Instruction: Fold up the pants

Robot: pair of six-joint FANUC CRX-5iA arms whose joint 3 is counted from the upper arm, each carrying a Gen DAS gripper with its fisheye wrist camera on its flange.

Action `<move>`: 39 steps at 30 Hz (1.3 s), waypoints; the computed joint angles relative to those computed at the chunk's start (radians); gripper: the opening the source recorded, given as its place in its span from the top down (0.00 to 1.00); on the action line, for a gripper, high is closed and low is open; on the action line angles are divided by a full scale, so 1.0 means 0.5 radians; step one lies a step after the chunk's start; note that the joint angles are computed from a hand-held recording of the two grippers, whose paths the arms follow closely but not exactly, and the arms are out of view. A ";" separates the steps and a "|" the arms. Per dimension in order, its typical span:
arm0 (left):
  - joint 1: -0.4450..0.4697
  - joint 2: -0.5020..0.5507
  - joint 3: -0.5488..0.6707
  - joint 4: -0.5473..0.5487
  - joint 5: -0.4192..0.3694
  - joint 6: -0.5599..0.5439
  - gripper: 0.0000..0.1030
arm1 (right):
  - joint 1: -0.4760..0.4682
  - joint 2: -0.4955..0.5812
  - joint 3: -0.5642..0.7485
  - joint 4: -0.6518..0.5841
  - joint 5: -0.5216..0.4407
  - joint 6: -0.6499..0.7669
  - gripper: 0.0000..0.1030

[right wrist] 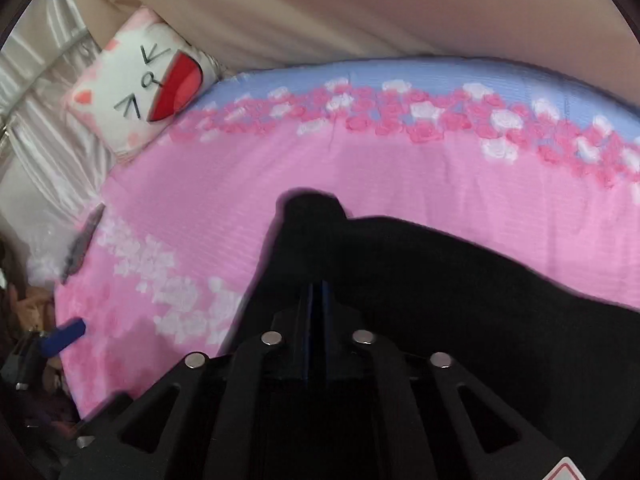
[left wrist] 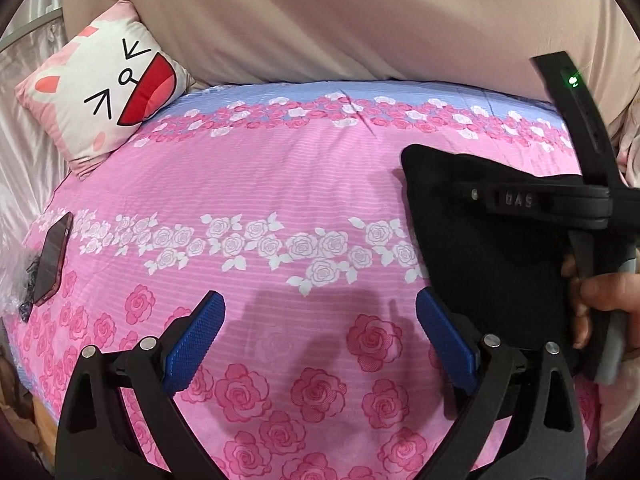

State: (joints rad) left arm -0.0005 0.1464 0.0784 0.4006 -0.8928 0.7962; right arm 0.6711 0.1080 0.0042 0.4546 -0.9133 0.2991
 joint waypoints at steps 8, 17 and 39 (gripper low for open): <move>-0.035 -0.017 -0.012 -0.045 -0.027 -0.004 0.08 | 0.212 -0.309 -0.287 0.444 -0.339 -0.499 0.93; -0.112 -0.043 -0.017 -0.157 -0.035 0.072 0.08 | 0.376 -0.661 -0.621 0.649 -0.783 -0.963 0.92; -0.057 -0.300 -0.433 0.222 -0.240 -0.386 0.05 | 1.523 -1.173 -1.062 0.578 -1.584 -1.920 0.62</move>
